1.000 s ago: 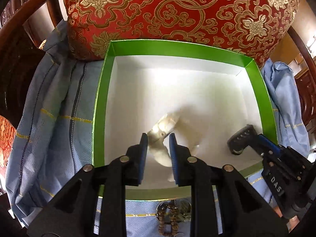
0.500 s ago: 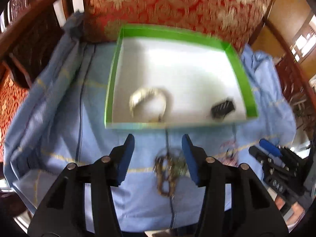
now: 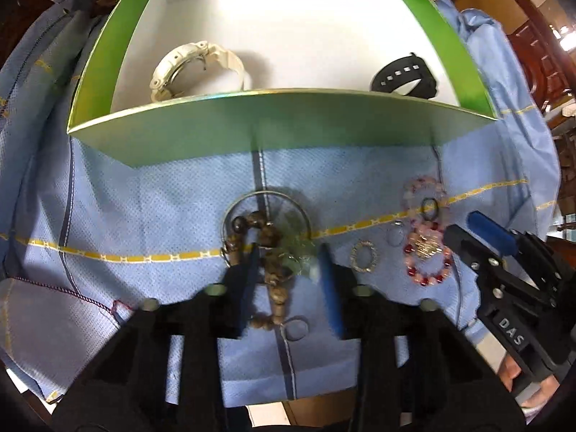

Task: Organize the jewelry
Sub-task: 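Grasp the jade pendant with the left tool while the right tool grasps the pink bracelet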

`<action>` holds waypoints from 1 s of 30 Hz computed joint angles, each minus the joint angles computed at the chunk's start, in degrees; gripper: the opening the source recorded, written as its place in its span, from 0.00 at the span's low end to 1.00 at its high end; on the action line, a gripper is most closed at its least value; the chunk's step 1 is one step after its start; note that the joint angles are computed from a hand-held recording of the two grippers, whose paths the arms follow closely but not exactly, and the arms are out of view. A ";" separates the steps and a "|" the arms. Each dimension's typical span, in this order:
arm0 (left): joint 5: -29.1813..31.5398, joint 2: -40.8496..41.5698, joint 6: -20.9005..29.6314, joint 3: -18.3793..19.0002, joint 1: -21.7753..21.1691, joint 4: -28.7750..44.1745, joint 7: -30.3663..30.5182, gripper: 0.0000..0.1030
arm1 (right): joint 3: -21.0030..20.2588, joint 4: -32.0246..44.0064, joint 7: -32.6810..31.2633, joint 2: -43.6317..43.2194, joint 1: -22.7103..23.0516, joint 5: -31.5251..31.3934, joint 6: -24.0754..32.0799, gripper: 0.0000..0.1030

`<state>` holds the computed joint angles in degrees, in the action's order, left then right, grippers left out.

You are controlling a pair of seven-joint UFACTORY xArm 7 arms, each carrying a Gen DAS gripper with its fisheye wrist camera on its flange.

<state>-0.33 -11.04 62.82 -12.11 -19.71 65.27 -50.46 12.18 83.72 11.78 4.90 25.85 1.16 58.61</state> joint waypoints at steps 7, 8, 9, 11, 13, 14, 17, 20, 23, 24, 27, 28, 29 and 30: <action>-0.30 -4.08 -2.35 0.74 1.08 -2.84 -1.51 0.11 | -0.27 -0.27 1.23 0.27 -0.25 -0.32 -0.66 0.39; -0.62 -5.20 -2.41 1.06 1.41 -3.25 -1.36 0.11 | -0.35 -0.17 1.54 0.47 -0.32 -0.29 -0.95 0.39; -0.87 -6.21 -2.74 1.21 1.71 -3.77 -1.31 0.11 | -0.45 -0.06 2.36 0.81 -0.35 -0.43 -1.56 0.39; -0.87 -7.44 -2.76 1.19 2.36 -4.20 -1.39 0.11 | -0.57 0.41 3.33 1.55 -0.35 -0.93 -2.08 0.39; -1.07 -7.94 -3.04 0.93 2.61 -4.56 -1.46 0.11 | -0.61 1.51 3.87 2.87 -0.04 -2.37 -1.95 0.39; -1.12 -8.28 -3.03 0.87 2.71 -4.64 -1.35 0.11 | -0.61 2.09 4.25 3.52 0.30 -3.46 -1.51 0.39; -1.14 -8.64 -3.60 0.69 2.92 -4.62 -1.05 0.11 | -0.44 2.97 3.45 4.64 0.95 -4.31 -0.69 0.12; -0.94 -8.37 -3.64 0.45 3.18 -4.48 -0.84 0.11 | -0.32 2.63 2.24 4.28 1.32 -4.48 -0.94 0.08; -0.68 -7.41 -3.25 0.23 3.09 -3.86 -0.86 0.11 | -0.50 2.67 2.09 3.70 1.03 -3.35 -1.34 0.08; -0.50 -6.90 -3.49 0.06 3.06 -3.65 -0.98 0.11 | -0.59 2.81 2.12 3.51 0.91 -3.18 -1.51 0.08; -0.50 -6.49 -3.18 0.18 2.94 -3.47 -0.83 0.11 | -0.81 3.22 2.61 3.06 0.65 -3.37 -1.85 0.08; -0.37 -5.91 -3.09 0.09 2.93 -3.14 -1.00 0.12 | -0.88 3.27 2.94 2.88 0.62 -3.74 -2.04 0.08; -0.35 -5.59 -2.72 0.11 2.88 -2.99 -1.01 0.12 | -0.92 3.43 3.10 2.82 0.61 -4.26 -1.98 0.08; -0.34 -5.33 -2.55 0.12 2.80 -2.89 -1.03 0.14 | -0.93 3.52 3.21 2.79 0.62 -4.69 -1.80 0.08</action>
